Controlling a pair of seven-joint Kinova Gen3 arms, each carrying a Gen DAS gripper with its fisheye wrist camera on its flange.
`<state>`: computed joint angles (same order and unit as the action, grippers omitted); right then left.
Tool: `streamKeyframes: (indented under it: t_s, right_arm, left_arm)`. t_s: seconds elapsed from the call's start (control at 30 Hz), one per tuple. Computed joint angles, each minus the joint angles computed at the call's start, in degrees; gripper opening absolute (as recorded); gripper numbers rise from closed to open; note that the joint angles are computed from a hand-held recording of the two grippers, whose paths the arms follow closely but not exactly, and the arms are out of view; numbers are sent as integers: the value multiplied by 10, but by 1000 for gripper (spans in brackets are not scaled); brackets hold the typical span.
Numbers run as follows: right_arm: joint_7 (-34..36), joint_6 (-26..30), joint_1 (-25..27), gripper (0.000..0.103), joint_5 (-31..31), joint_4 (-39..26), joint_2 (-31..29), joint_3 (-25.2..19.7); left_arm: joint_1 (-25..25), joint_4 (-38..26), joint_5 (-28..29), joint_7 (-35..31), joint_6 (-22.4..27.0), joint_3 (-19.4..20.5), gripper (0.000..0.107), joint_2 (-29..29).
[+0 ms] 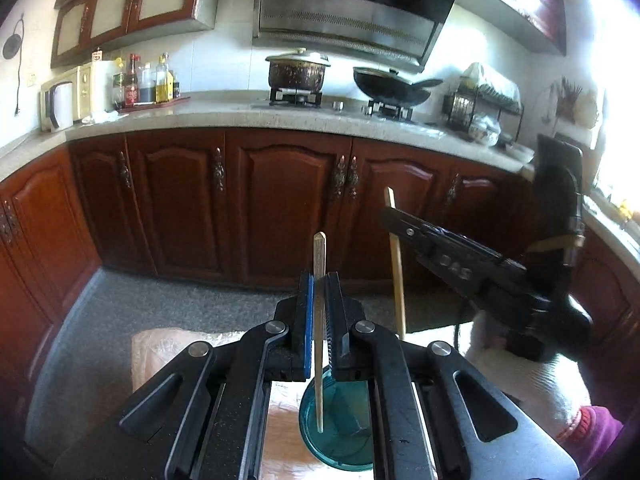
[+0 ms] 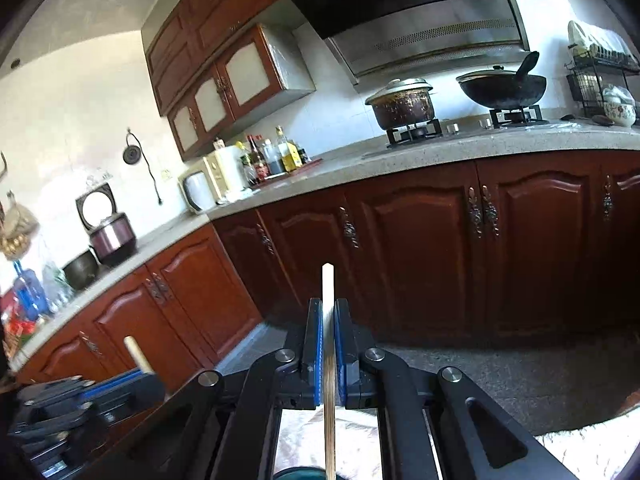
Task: Organize utensils
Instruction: 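Lower the left chopstick into the holder and open while the right does likewise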
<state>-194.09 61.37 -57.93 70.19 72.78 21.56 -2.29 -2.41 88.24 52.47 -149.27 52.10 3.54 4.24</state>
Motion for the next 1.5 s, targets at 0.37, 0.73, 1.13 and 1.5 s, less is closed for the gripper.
streamKeyframes:
  t_s: [0.37,0.73,1.13,1.5]
  right_arm:
    - [-19,7,-9,5,26,52,-9,-7]
    - [6,25,-11,5,-16,58,-13,-38]
    - [4,-52,20,29,-130,102,-37,-41]
    - [11,19,-16,30,-156,89,-44,-67]
  left_arm:
    - [7,23,-32,16,-8,11,4,15]
    - [10,47,-40,22,-5,4,4,0]
    - [6,30,-75,76,25,1,32,9]
    - [-1,73,-69,53,35,-16,43,-30]
